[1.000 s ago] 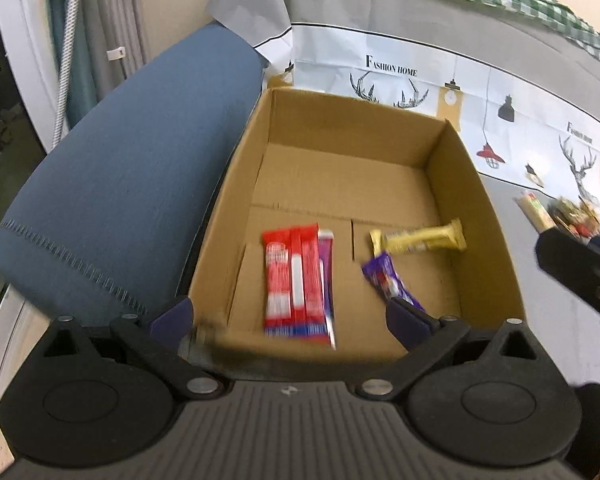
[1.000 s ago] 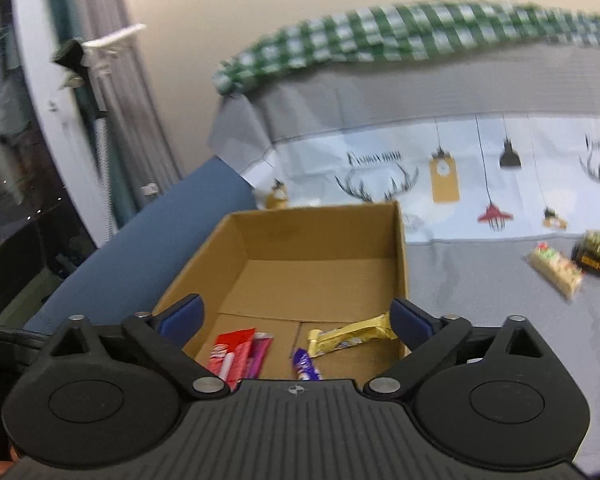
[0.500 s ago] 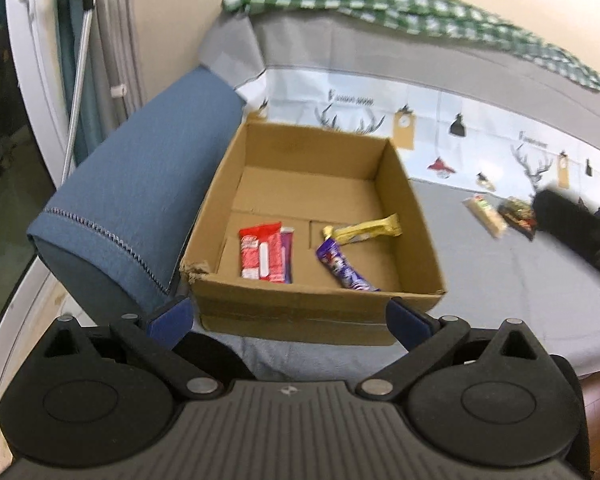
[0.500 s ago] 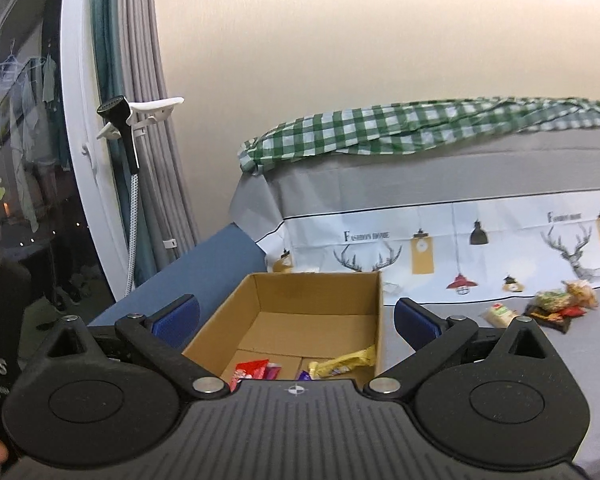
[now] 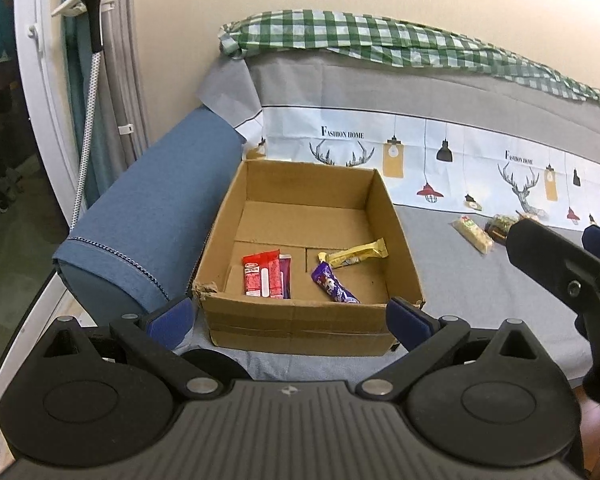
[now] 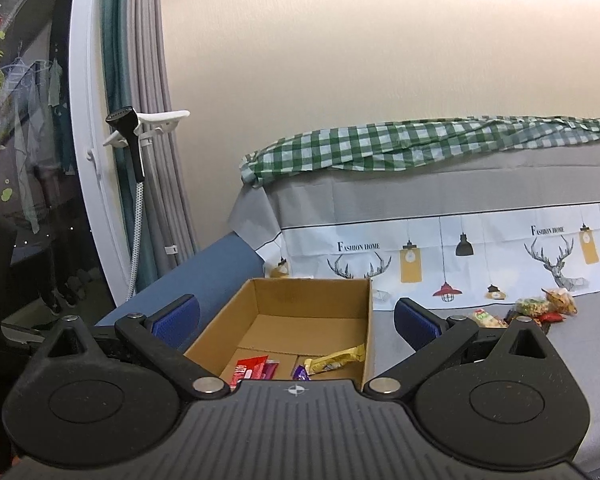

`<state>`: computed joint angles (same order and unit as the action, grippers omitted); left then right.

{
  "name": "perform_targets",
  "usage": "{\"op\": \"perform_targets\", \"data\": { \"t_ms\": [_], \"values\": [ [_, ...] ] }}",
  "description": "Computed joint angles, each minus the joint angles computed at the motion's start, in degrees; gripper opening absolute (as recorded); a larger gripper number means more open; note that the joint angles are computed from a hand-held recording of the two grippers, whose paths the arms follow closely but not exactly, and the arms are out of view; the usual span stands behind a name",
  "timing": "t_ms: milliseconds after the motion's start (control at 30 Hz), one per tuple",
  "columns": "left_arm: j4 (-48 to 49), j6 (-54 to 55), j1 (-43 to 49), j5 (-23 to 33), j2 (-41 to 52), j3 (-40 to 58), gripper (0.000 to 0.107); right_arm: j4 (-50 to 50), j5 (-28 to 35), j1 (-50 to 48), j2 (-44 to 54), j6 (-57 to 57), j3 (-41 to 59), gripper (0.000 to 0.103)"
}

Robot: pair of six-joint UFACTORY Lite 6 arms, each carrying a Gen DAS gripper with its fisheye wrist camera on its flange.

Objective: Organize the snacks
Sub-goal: 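Withdraw both tools from the box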

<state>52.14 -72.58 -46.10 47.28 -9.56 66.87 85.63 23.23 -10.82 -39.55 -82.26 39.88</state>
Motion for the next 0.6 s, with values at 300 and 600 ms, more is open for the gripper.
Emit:
{"op": "perform_targets", "data": {
  "t_ms": [300, 600],
  "values": [
    [0.7, 0.2, -0.6, 0.5, -0.9, 0.2, 0.102, -0.7, -0.2, 0.6, -1.5, 0.7, -0.1, 0.102],
    [0.0, 0.9, 0.0, 0.1, 0.8, 0.7, 0.102, 0.3, 0.4, -0.2, -0.1, 0.4, -0.2, 0.102]
  ]
}}
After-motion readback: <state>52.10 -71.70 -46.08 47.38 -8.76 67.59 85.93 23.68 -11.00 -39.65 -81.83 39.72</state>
